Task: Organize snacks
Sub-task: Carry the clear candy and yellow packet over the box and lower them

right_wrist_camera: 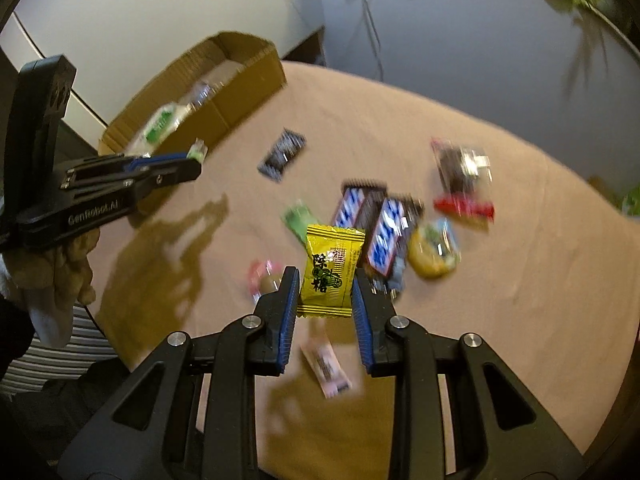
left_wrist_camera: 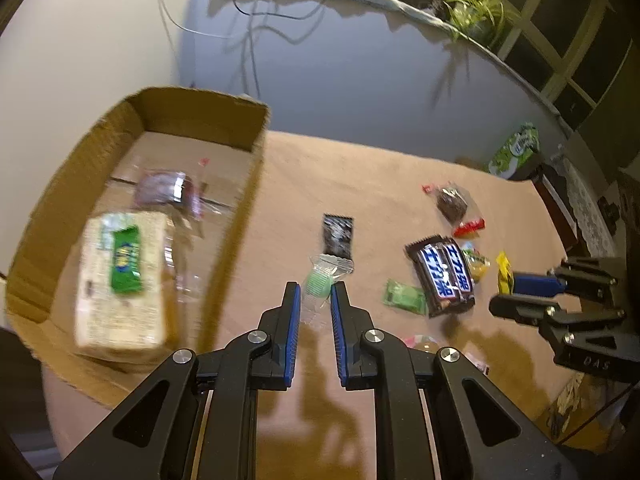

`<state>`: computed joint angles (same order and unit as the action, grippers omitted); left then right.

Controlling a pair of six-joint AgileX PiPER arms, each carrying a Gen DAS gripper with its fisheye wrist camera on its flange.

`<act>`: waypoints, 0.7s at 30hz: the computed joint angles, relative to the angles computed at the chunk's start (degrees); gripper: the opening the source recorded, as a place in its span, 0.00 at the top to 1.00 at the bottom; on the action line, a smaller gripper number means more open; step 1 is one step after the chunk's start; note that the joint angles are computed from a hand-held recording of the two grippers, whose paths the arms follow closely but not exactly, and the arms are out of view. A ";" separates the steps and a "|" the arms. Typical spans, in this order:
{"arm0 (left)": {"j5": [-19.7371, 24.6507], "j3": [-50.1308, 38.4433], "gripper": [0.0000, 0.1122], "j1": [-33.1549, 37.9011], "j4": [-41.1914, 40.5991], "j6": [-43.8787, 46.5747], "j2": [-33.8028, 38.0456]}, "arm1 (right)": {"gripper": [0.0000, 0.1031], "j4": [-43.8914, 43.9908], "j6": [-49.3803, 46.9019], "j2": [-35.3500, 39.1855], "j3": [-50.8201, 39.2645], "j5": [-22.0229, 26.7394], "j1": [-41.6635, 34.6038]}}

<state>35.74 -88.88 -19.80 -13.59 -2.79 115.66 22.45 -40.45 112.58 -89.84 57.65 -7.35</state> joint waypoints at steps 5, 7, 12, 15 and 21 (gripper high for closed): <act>-0.83 1.20 0.88 1.41 1.62 -1.89 -1.35 | 0.73 -1.12 1.41 3.48 -7.23 1.04 4.15; -1.23 2.21 0.88 2.33 1.87 -2.21 -2.14 | 0.73 -1.58 1.82 4.84 -9.40 1.21 5.60; -2.18 4.42 0.88 4.44 2.66 -2.89 -3.83 | 0.73 -2.28 2.67 8.10 -15.82 3.04 8.52; -2.39 4.99 0.88 5.46 3.55 -3.65 -4.37 | 0.73 -2.47 3.23 10.28 -19.66 3.96 10.06; -2.58 5.59 0.88 7.23 5.75 -5.29 -5.14 | 0.73 -2.58 5.25 16.28 -30.33 7.78 12.83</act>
